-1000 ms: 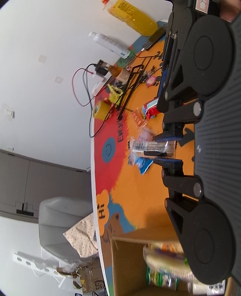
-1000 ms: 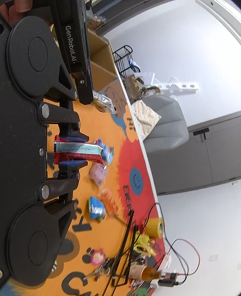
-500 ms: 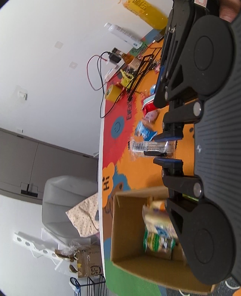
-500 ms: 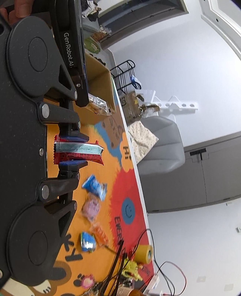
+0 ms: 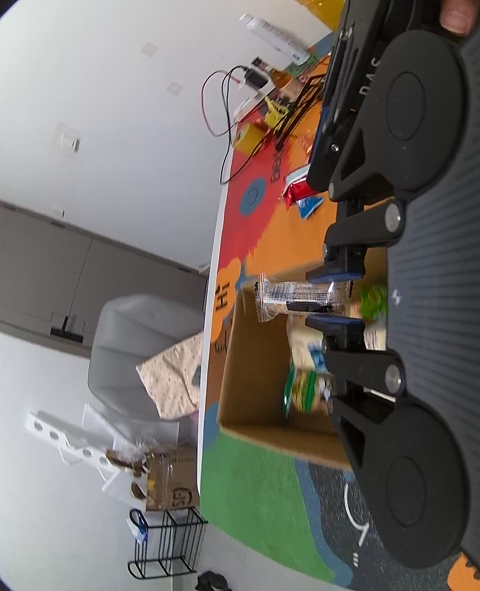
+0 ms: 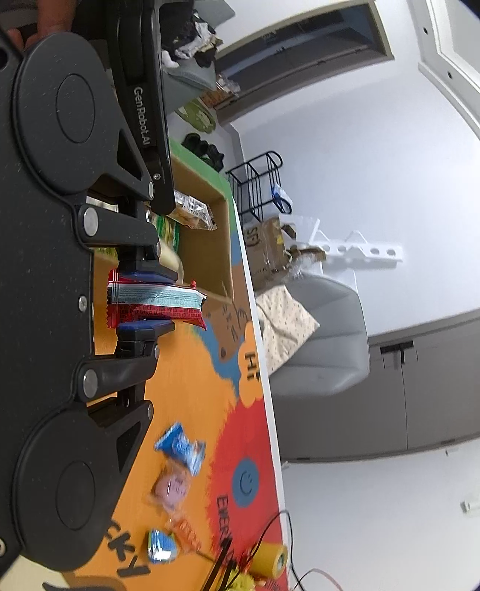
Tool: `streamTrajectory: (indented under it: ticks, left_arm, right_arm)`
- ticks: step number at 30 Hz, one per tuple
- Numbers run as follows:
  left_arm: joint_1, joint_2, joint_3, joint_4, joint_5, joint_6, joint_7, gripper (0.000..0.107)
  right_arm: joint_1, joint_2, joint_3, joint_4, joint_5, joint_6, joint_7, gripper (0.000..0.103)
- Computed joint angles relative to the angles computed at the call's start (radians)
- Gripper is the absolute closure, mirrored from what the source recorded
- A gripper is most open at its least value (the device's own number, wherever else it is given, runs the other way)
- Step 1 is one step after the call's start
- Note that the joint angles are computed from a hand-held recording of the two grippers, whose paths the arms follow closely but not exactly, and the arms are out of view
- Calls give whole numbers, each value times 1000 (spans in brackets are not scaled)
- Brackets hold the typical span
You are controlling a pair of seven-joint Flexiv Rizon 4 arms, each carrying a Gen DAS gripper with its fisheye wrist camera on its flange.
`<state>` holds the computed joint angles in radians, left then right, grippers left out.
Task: Organize snacks
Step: 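Carry both snacks over the box and open both grippers to drop them, then move both open grippers back toward the blue and pink candies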
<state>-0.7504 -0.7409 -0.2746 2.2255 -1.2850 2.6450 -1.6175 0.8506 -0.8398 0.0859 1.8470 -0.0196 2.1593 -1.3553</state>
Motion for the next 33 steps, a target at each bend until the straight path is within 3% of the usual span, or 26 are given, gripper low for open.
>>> streamTrajectory:
  ticks: [13,19,25,33]
  left_arm:
    - [19,36,20,105,-7,-11,-115,90]
    - [12,48,14,94,-74,-34,-40,86]
    - [3,68,10,129,-86,-17,-72,82]
    - [-13,97,1,172,-152,12,-97,65]
  right_arm:
    - [42,-17,-15,-51,-12,-52,2,84]
    - [52,-30,-21,-82,-25,-81,7,84]
    - [52,-43,-11,-109,-62,-108,18,84]
    - [32,-61,28,-149,-138,-135,42,84]
